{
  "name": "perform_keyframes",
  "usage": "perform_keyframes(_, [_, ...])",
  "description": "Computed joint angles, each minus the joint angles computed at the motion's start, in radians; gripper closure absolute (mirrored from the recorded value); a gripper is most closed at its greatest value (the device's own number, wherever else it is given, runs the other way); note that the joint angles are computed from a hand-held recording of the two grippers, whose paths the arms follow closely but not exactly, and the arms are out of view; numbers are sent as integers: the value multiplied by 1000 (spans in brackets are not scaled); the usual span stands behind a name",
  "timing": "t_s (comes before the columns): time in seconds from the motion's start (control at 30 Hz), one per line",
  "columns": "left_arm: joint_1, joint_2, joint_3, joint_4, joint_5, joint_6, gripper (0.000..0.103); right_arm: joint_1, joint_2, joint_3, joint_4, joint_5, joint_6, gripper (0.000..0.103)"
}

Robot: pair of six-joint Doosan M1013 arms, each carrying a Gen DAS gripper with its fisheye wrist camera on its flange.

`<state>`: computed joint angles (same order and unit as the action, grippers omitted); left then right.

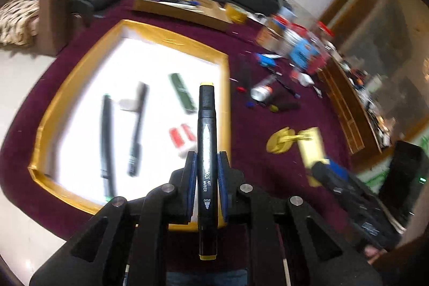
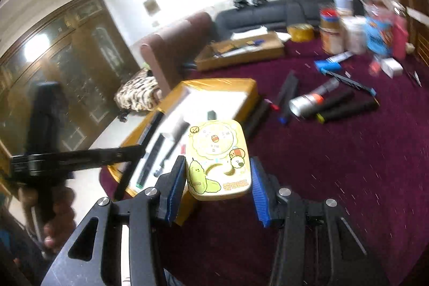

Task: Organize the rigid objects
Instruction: 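Carry the yellow case and marker into the tray and release, then withdraw both tools from the tray toward the remaining markers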

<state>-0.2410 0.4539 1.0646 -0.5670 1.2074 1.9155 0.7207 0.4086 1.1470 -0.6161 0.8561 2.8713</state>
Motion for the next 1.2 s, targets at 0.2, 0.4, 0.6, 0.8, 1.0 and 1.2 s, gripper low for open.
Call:
perform_keyframes(0.2, [6,67,-74,66,21,-62,91,-30,97,-162,68,47,-169,61])
perform_keyframes(0.4, [-2,127,-132,120,68,-69,91,-81,198,-299,173,100,-295,61])
perform_keyframes(0.6, [-17,173,-190,156,98,-85,91,-130,319,-477,222,234,-393,61])
perform_keyframes(0.8, [-26,212,-244,178,142,-90,91,-166,421,-628,289,345,-462,61])
perform_keyframes(1.0, [-22,217,-250,158,135,-73,91,-163,492,-743,280,469,-529,61])
perform_keyframes(1.2, [-20,205,-225,132,102,-62,85,-156,529,-816,253,549,-591,60])
